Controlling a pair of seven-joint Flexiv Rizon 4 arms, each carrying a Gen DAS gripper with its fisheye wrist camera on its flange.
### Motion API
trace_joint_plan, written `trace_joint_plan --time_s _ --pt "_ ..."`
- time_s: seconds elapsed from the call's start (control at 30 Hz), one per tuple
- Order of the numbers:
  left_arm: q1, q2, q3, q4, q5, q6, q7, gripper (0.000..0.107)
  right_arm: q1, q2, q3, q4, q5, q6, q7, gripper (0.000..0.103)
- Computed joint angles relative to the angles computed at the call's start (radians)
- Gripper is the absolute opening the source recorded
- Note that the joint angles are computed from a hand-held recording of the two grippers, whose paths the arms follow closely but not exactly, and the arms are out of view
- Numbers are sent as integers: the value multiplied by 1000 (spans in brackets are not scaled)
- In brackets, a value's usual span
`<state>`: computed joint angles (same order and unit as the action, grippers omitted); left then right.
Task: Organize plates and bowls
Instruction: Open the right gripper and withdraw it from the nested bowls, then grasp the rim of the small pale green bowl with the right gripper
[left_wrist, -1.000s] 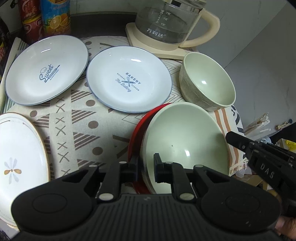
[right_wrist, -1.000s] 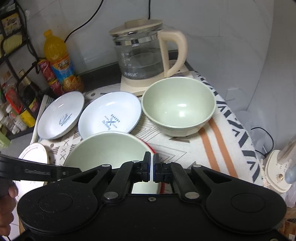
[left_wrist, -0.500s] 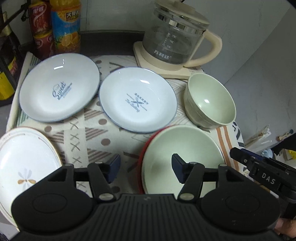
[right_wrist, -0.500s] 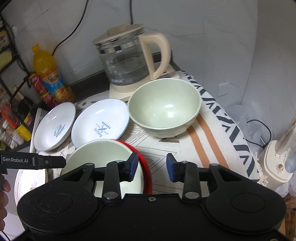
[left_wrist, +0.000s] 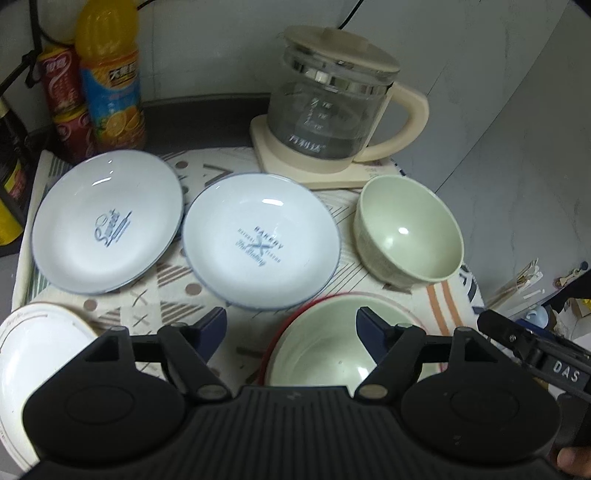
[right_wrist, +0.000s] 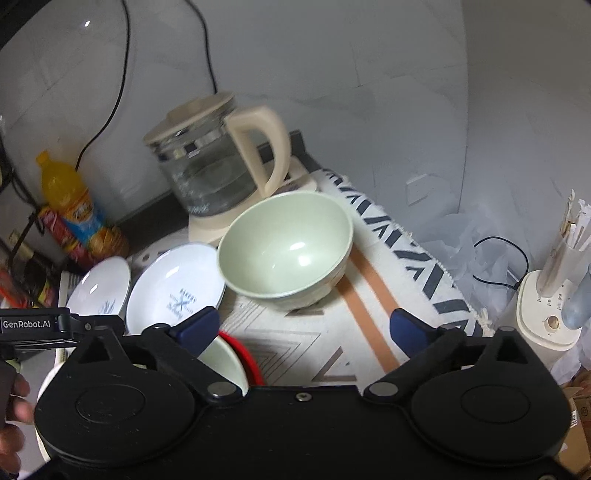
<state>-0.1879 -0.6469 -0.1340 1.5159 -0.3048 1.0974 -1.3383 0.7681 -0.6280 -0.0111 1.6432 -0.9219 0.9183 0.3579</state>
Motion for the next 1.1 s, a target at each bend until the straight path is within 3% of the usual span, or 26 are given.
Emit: trace_joint_plan --time_s 0.33,0.53,0.83,1.0,1.1 --pt "-41 -74 -12 -96 11 36 -11 79 -27 10 -12 40 -28 20 92 103" --pt "-70 -136 10 -196 31 -10 -54 79 -38 -13 -24 31 -32 36 126 103" --pt "-97 -231 27 -337 68 -99 -93 79 -57 -80 -35 -35 49 41 56 102" --pt "-115 -290 42 -438 79 -152 -132 79 -73 -120 -34 -70 131 52 21 96" --pt "-120 -332 40 -509 84 -187 -145 77 -82 -140 -33 -87 177 74 3 86"
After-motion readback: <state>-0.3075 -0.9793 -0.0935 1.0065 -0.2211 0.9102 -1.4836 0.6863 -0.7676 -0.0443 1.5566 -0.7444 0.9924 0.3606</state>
